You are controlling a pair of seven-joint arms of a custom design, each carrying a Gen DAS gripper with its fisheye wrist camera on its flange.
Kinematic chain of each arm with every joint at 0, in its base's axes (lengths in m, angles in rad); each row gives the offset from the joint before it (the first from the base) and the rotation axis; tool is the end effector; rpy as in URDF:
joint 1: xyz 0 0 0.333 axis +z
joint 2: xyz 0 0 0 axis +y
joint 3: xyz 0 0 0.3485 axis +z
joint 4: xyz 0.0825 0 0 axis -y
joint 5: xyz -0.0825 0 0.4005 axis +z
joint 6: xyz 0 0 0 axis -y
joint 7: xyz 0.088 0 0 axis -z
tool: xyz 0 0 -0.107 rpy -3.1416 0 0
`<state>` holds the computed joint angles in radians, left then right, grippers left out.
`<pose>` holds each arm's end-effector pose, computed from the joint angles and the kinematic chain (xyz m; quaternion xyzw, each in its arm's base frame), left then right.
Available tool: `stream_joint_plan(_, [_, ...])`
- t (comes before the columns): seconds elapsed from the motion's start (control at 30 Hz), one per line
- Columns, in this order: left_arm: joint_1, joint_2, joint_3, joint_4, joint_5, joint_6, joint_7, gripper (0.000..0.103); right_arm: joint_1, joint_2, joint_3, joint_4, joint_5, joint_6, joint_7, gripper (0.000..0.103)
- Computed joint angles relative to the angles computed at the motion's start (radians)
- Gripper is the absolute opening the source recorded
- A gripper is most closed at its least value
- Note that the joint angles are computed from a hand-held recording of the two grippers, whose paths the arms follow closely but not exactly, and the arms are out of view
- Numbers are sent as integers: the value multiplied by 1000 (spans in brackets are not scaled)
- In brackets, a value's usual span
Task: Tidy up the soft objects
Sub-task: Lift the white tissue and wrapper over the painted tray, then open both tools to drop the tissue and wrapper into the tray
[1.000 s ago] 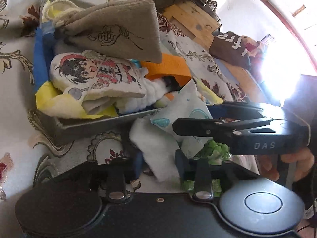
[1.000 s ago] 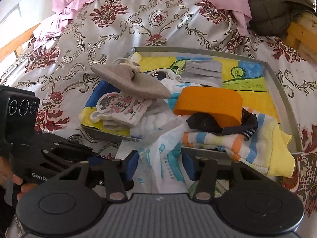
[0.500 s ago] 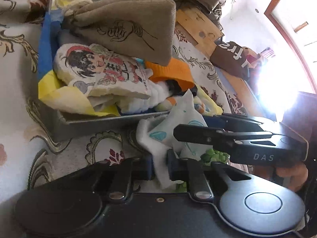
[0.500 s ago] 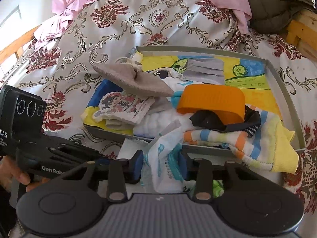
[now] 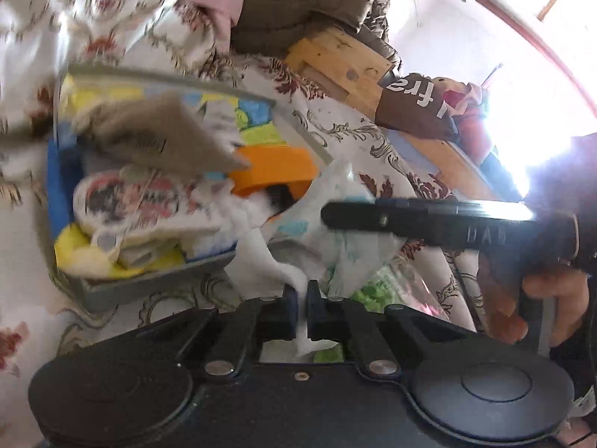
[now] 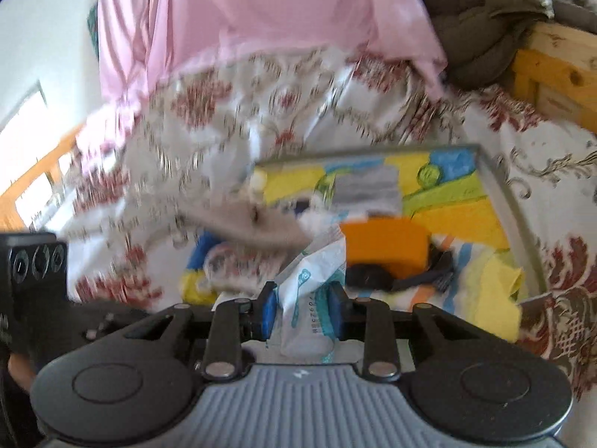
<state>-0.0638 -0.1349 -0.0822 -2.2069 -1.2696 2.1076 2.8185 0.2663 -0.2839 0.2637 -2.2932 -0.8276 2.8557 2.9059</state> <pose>0.5211 -0.1233 0.4938 0.3648 -0.7786 0.5001 0.1031 0.4164 0.3042 0.5661 -0.6021 0.6503 -0.2368 0.3982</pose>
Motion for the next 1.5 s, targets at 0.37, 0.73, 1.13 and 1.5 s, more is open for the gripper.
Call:
stream_joint_plan(0.37, [-116,-71,-65,71,35,354,-16,4,-282,-21,84,27,-613,115,789,33])
stream_joint_plan(0.73, [-204,135,-149,212,170,705,-309,6,-199,46,-66,13,-691,125,954,35])
stream_joint_plan(1.13, [-211,157,-156,189,777,786,-927,38,-176,4,-116,-52,-454,132,722,59])
stream_joint_plan(1.5, [-185,15,-179,25,1031,968,-1227,73,-204,-128,-44,-93,-406,77,603,89])
